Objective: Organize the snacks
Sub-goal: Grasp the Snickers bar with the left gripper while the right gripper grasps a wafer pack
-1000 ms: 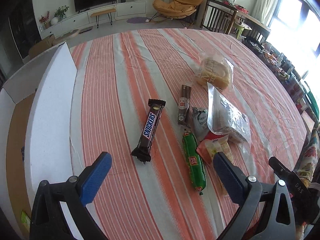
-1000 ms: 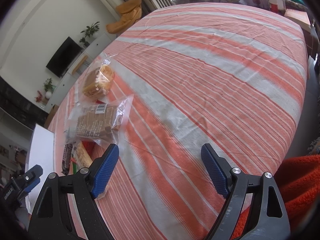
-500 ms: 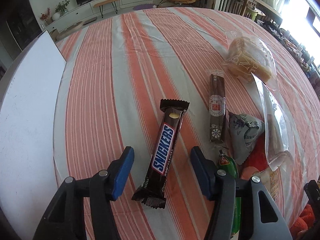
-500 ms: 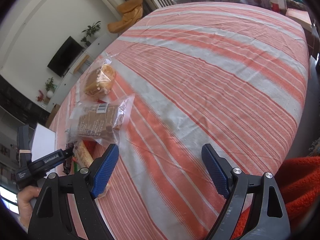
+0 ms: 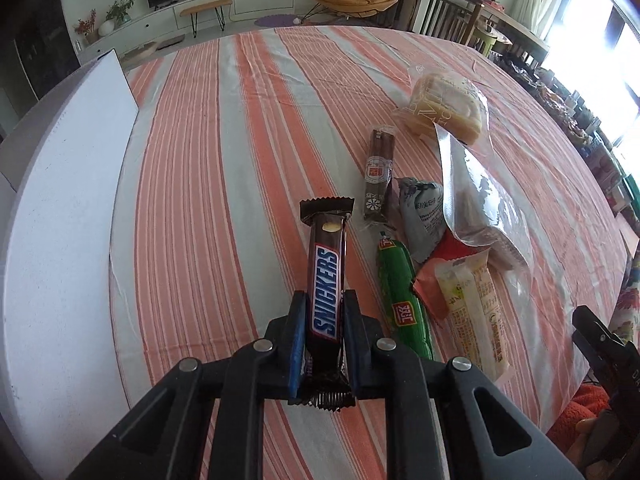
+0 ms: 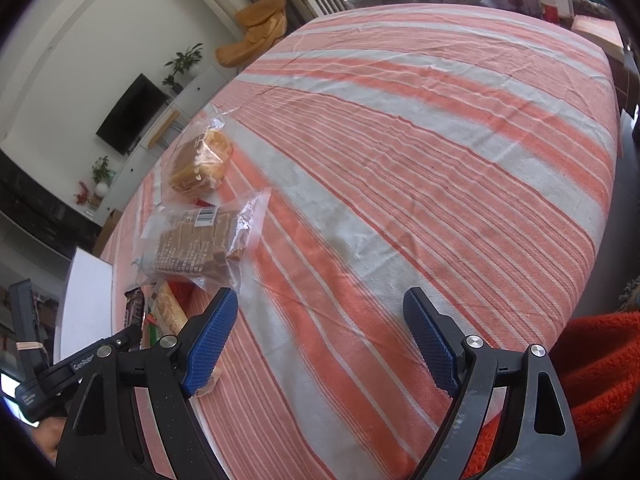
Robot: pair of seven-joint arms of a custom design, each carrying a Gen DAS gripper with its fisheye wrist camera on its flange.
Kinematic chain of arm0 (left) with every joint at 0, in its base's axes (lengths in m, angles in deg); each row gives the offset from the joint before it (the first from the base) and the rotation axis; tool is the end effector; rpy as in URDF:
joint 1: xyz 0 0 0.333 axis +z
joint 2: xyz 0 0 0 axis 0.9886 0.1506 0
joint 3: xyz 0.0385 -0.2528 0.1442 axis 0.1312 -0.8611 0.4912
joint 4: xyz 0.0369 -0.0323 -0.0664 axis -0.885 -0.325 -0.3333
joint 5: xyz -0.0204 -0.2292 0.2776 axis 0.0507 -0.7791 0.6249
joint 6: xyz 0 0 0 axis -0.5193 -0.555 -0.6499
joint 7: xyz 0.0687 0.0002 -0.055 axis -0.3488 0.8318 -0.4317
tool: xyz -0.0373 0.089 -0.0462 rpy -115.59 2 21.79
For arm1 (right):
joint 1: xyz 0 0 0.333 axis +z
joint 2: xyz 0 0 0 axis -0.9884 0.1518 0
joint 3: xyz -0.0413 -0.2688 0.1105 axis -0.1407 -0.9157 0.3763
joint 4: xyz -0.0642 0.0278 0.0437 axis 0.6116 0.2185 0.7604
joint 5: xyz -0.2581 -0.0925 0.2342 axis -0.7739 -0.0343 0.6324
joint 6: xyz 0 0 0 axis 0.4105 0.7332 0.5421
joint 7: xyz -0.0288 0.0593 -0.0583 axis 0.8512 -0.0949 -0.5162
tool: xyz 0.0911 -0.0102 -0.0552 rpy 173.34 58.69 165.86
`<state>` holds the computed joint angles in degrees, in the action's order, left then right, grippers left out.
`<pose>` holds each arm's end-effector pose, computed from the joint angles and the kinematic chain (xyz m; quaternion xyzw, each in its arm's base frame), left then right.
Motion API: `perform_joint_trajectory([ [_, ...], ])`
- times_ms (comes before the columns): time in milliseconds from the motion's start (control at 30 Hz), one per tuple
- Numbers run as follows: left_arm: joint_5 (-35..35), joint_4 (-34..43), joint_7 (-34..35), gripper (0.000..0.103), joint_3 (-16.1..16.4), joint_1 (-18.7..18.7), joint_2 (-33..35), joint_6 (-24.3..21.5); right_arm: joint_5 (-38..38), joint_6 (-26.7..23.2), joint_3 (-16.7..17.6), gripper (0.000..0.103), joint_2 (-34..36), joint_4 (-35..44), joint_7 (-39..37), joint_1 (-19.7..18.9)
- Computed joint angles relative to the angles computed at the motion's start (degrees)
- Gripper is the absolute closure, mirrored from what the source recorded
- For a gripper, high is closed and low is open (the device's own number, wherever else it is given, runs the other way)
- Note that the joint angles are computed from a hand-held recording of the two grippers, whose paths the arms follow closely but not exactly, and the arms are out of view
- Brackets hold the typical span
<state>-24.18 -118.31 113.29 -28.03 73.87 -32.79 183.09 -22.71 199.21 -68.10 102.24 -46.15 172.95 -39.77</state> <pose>0.6229 -0.1442 0.3038 -0.6915 0.6847 -0.1957 0.1215 0.5519 0.2925 0.2580 -0.4913 0.7959 -0.0727 0.3461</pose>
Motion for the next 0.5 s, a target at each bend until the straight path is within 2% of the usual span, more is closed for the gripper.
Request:
perform_joint_trajectory([
  [167,-2.69,-7.1,1.61,0.086,-2.33,1.94,-5.16,4.85,0.06,0.73,1.1,0.015,-0.22,-0.42,-0.29,-1.01],
  [267,-5.64,-11.62,3.53,0.086,-4.33,3.48,-8.6,7.44,0.26,2.28,3.48,0.015,-0.54,-1.09,-0.79,-3.22],
  [300,-7.13,-12.84,4.71,0.086,-5.43,4.41,-9.66,8.17,-0.05,3.96,6.47,0.015,-0.8,-1.72,-1.12,-6.06],
  [333,-8.68,-14.04,5.89,0.086,-6.45,5.24,-10.75,8.86,-1.09,7.12,11.4,0.015,-0.96,-2.74,-1.4,-10.77],
  [367,-10.71,-16.06,7.27,0.086,-7.8,6.25,-12.43,9.92,-2.11,10.85,14.65,0.016,-1.02,-3.96,-1.57,-13.88],
  [433,-16.71,-19.27,12.04,0.086,-11.65,9.42,-15.44,11.59,-6.11,17.57,18.83,0.016,-1.19,-5.78,-2.87,-18.19],
  [467,-20.32,-20.69,14.98,0.086,-13.53,10.9,-17.03,12.26,-10.06,18.91,21.15,0.016,-1.31,-5.99,-3.52,-20.9],
  [500,-24.05,-21.99,17.98,0.086,-15.19,12.17,-18.59,12.96,-15.53,17.33,24.04,0.016,-1.35,-5.17,-3.96,-24.28],
])
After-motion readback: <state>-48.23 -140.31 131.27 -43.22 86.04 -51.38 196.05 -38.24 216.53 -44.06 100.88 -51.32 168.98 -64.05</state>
